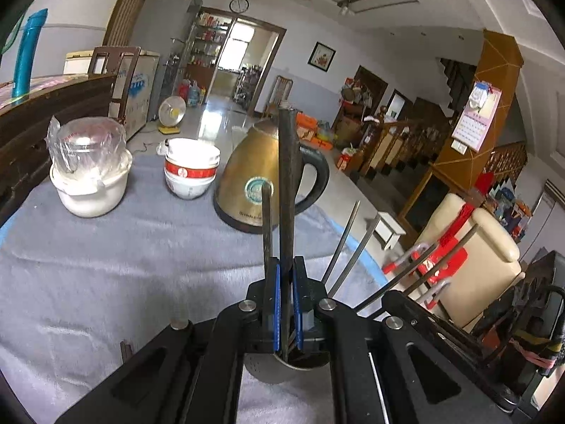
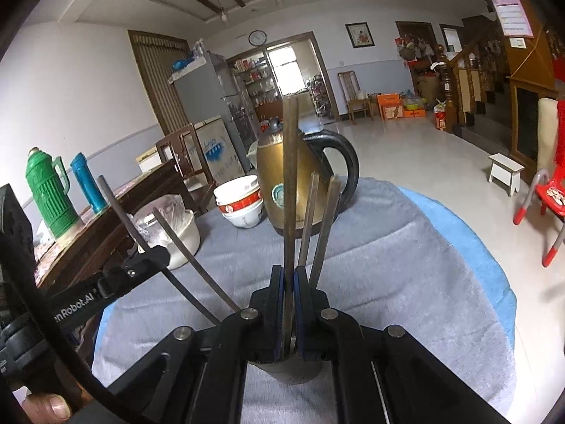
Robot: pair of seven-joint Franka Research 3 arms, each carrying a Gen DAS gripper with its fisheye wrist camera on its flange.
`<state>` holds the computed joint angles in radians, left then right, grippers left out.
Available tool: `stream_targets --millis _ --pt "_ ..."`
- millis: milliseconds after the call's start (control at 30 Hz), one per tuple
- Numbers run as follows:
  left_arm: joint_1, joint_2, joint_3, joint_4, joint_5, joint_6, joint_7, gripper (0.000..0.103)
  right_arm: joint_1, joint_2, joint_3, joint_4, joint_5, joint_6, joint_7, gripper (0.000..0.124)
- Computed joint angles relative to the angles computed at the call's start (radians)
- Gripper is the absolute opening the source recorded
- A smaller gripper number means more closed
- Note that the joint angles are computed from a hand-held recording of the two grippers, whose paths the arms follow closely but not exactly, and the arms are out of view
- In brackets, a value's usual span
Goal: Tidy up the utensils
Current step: 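Lower both held chopsticks tip-first into the grey metal cup, then open both tools to release the chopsticks and pull back from the cup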
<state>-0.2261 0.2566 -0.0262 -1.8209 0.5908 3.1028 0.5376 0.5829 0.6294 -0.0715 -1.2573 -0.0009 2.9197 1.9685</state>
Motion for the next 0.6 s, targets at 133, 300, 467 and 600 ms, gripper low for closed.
stream_targets --millis 133,300,467,600 --pt "0.053 0.008 -0.074 0.0 -0.088 -0.03 0.104 0.007 -0.014 0.018 0.023 0.031 0.011 -0.048 -0.022 0.006" --pt "0.068 -0.005 -0.098 -0.012 -0.157 -0.05 0.17 0.007 -0.024 0.044 0.035 0.08 0.018 -0.119 -0.031 0.007" --pt "0.061 -0.044 -0.08 -0.041 -0.161 -0.047 0.171 0.033 -0.012 0.018 0.013 0.058 -0.01 -0.128 -0.005 0.017" --pt "0.025 -0.113 -0.015 -0.103 -0.04 -0.017 0.053 0.041 0.024 -0.044 -0.042 -0.026 -0.067 -0.071 0.072 0.054"
